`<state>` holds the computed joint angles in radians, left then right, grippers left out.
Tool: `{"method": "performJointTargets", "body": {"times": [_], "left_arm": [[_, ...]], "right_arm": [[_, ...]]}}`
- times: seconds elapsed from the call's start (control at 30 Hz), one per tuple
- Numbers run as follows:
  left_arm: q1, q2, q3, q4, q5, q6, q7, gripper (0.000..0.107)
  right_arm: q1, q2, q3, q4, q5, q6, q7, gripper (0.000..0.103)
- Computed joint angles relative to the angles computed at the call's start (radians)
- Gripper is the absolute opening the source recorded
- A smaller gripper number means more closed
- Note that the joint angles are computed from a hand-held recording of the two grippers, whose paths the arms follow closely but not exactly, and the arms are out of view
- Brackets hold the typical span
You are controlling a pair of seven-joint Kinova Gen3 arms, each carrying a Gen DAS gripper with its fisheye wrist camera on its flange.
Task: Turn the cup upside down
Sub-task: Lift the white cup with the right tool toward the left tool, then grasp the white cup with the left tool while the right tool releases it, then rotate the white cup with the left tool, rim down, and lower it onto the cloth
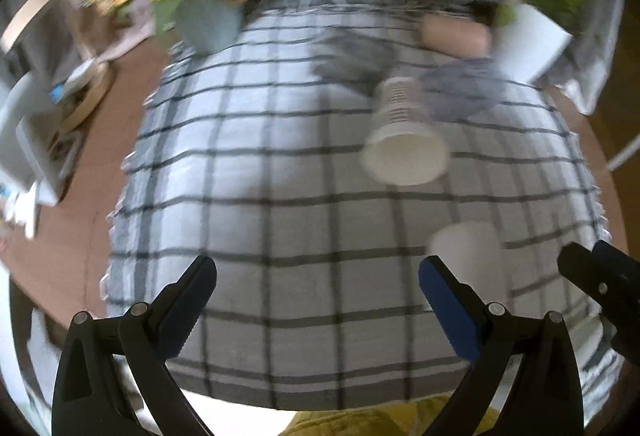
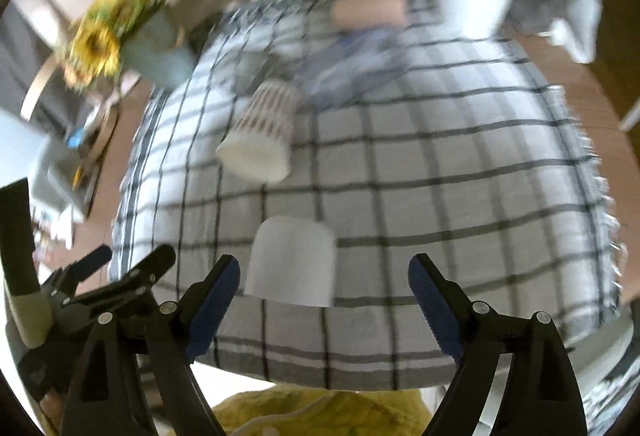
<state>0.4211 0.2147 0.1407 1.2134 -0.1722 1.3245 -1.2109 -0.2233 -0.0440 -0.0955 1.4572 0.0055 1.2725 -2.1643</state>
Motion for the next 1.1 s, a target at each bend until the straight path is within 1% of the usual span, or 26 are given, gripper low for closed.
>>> {"method": "performJointTargets", "body": {"times": [0.07, 0.13, 0.23, 0.33, 0.43, 0.47, 0.57, 0.73, 0.8, 0.87, 0.9, 0.97, 1.1], "left_arm": [[-0.013, 0.024, 0.015, -0.041, 0.055, 0.014, -0.048, 0.103], [-0.018, 0.055, 0.027, -0.088, 0.111, 0.038, -0.090, 0.103], [-0.005, 0.110, 0.037, -0.165, 0.163, 0.082, -0.138, 0.103], [0.032, 0.164, 0.030, -0.235, 0.165, 0.129, -0.147, 0.102], [0.072, 0.243, 0.017, -0.330, 0.155, 0.205, -0.146, 0.099], [0.083, 0.267, 0.011, -0.360, 0.154, 0.234, -0.139, 0.095], [0.116, 0.329, -0.009, -0.431, 0.145, 0.299, -0.117, 0.094], [0.138, 0.384, -0.022, -0.484, 0.152, 0.347, -0.106, 0.091], [0.146, 0.404, -0.027, -0.501, 0.152, 0.367, -0.098, 0.082], [0.145, 0.418, -0.029, -0.508, 0.165, 0.383, -0.083, 0.076], [0.144, 0.419, -0.029, -0.504, 0.170, 0.383, -0.078, 0.072], [0.147, 0.412, -0.033, -0.483, 0.171, 0.370, -0.067, 0.067], [0.133, 0.373, -0.025, -0.418, 0.190, 0.315, -0.054, 0.066]], "right_arm": [[0.000, -0.017, -0.009, 0.000, 0.052, 0.013, -0.063, 0.086], [0.017, -0.037, -0.012, 0.008, 0.077, 0.025, -0.098, 0.086], [0.042, -0.060, 0.025, 0.029, 0.040, 0.026, -0.094, 0.086], [0.067, -0.082, 0.030, 0.059, 0.033, 0.018, -0.112, 0.086], [0.090, -0.102, 0.037, 0.085, 0.029, 0.010, -0.117, 0.086], [0.098, -0.106, 0.042, 0.092, 0.025, 0.009, -0.117, 0.086], [0.118, -0.119, 0.052, 0.118, 0.011, -0.006, -0.112, 0.086], [0.144, -0.126, 0.071, 0.146, -0.018, -0.026, -0.087, 0.086], [0.151, -0.126, 0.081, 0.154, -0.038, -0.033, -0.069, 0.086], [0.158, -0.123, 0.086, 0.160, -0.052, -0.036, -0.052, 0.086], [0.161, -0.122, 0.088, 0.163, -0.056, -0.038, -0.046, 0.086], [0.168, -0.121, 0.091, 0.168, -0.063, -0.043, -0.034, 0.086], [0.179, -0.118, 0.099, 0.174, -0.077, -0.045, -0.014, 0.086]]}}
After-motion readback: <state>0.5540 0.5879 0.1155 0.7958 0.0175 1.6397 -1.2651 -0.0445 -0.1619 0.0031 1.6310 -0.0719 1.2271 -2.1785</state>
